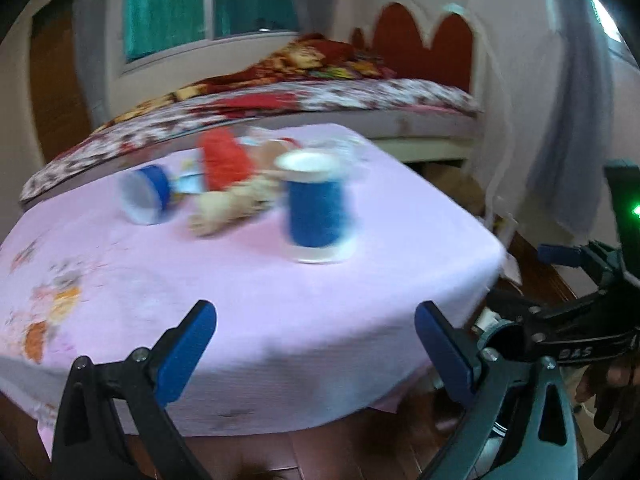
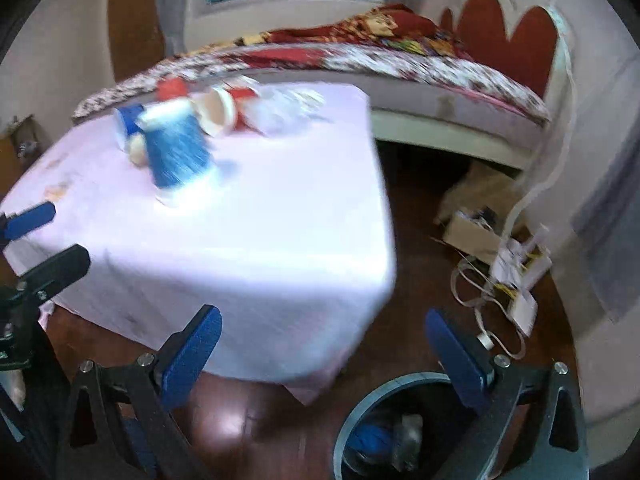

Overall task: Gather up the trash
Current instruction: 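Move both open tools back over the table, then grasp the blue patterned paper cup with the right tool while the left tool grasps the beige rag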

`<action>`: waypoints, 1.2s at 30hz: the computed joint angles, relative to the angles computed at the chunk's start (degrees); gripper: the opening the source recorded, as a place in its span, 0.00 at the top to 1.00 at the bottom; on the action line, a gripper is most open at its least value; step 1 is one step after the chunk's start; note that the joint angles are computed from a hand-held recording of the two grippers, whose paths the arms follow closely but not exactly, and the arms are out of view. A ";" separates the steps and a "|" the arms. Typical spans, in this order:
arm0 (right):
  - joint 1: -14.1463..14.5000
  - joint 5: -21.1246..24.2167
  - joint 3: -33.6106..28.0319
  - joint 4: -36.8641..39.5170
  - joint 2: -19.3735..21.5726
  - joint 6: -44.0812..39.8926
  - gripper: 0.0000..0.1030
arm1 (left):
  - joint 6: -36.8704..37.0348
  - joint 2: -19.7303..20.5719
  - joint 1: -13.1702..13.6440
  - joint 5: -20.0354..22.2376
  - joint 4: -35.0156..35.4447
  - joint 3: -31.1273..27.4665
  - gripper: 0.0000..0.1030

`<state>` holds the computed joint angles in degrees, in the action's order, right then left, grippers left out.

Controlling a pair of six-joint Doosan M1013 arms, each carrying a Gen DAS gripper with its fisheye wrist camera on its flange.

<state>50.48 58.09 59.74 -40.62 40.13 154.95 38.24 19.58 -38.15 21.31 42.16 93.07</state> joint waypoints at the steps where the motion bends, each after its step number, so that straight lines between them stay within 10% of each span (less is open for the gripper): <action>1: -0.01 -1.11 -0.92 -0.13 0.46 -0.26 0.00 | -1.63 -0.20 0.58 -0.11 0.86 0.36 0.03; 5: -0.27 -4.88 -6.21 1.20 3.35 -3.55 0.00 | -5.64 -0.37 2.83 1.27 4.35 0.56 0.03; 20: -0.98 4.64 -36.77 4.66 19.76 -17.43 0.00 | -6.10 0.02 7.24 0.25 4.36 0.80 0.05; 24: -1.86 8.14 -45.55 7.13 24.26 -19.25 0.28 | -1.09 0.96 7.65 -0.74 0.47 -0.45 0.06; 25: -2.14 7.83 -45.44 8.23 24.24 -19.46 0.41 | 0.23 1.40 7.66 -0.87 -0.52 -1.01 0.06; 36: -3.40 1.21 -26.83 1.75 14.76 -7.21 0.43 | 22.65 8.35 7.95 -0.20 -20.05 -10.66 0.07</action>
<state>47.08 59.30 32.91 -38.87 54.89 147.75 60.90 27.93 -30.20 21.12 22.11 82.41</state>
